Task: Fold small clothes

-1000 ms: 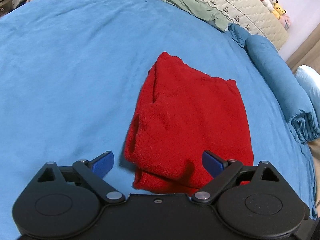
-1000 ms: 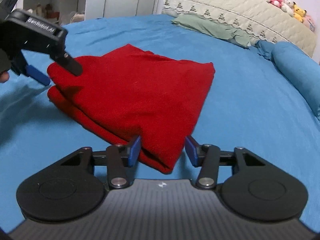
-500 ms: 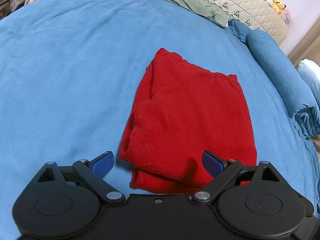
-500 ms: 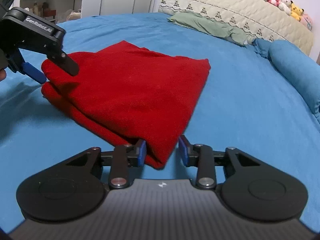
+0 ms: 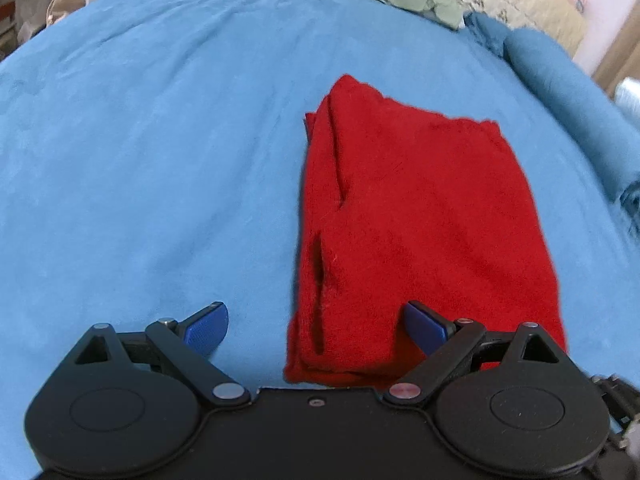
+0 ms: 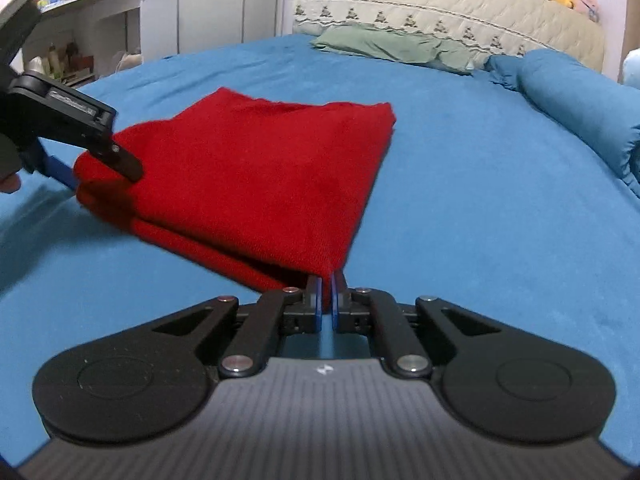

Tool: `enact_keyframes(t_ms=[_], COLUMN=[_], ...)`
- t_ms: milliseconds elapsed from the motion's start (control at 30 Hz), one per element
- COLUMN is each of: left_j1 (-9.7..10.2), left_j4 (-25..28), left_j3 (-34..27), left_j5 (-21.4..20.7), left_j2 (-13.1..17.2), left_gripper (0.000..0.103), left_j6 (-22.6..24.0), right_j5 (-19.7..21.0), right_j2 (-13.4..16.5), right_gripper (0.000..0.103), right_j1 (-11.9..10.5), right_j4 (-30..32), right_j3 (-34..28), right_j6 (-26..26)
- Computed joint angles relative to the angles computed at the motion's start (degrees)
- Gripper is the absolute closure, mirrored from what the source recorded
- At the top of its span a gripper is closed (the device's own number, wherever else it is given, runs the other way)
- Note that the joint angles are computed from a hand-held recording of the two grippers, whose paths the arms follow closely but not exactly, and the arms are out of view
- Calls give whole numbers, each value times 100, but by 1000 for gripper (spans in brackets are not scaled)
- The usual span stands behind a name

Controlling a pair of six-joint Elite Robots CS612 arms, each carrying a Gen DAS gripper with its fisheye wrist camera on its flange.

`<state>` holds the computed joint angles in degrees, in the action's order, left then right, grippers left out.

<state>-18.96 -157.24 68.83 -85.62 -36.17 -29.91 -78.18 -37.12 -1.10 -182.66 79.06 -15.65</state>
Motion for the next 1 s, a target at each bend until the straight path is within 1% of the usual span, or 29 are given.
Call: enact_keyframes(t_ms=[67,100,133,167,200,233,267,300,367,400,467,500,533,600,633,667,733,800,833,867,900,933,967,1000], left_j1=[-21,-30,-32,-27,-16,1,6,15,16,56,196,261,308,402,428,468,503,483,465,458,456,461,443,420], left_j4=[18,31,67,87,16,-105,-181,-191,-88,56,469,652,830,1160,1210,1268,1338,1306,1259,1251,1253,1257,1323,1368], left_j3=[16,36,53,66,91,97,69,3,-185,-401,-924,-1186,-1403,-1811,-1898,-2023,-2176,-2226,-2212,-2199,-2222,-2247,-2310,-2331], left_j5=[85,99,89,53,-29,-147,-213,-205,-71,-189,-767,-977,-1101,-1325,-1461,-1641,-1834,-1767,-1722,-1733,-1823,-1866,-1793,-1704], left_j2=[-8,-26,-52,-80,-107,-120,-120,-115,-82,1,241,380,494,731,798,891,1008,1054,1053,1042,1057,1072,1091,1083], left_gripper=[7,7,7,6,6,5,3,1,0,0,0,0,0,2,5,11,17,21,27,43,51,61,66,69], left_j6=[142,191,194,169,182,264,371,512,715,891,1065,993,870,499,338,186,13,9,55,89,78,34,16,63], right_j5=[133,234,326,410,513,638,746,862,1120,1300,1613,1724,1768,1739,1717,1701,1778,1967,2030,2096,2116,2035,1946,1866], right_j2=[-61,-102,-150,-198,-245,-279,-300,-320,-280,-192,23,191,322,584,699,804,962,1071,1117,1154,1180,1195,1197,1171], right_gripper=[78,70,55,45,26,13,8,0,0,0,0,0,0,0,0,0,13,16,16,18,25,34,40,51], right_j1=[-38,-69,-106,-147,-192,-243,-288,-320,-378,-408,-450,-460,-464,-440,-426,-414,-399,-400,-395,-386,-376,-350,-328,-311], right_j4=[66,110,154,156,177,232,337,578,1452,2046,2975,3340,3573,4113,4331,4541,4821,4885,4869,4834,4815,4778,4735,4639], right_j3=[8,14,20,34,29,-26,-114,-236,-675,-1017,-1627,-1976,-2235,-2734,-2935,-3110,-3346,-3456,-3503,-3535,-3560,-3581,-3588,-3543], right_j6=[19,32,77,153,228,325,405,448,530,673,970,1199,1331,1479,1544,1592,1667,1745,1784,1822,1849,1862,1805,1743])
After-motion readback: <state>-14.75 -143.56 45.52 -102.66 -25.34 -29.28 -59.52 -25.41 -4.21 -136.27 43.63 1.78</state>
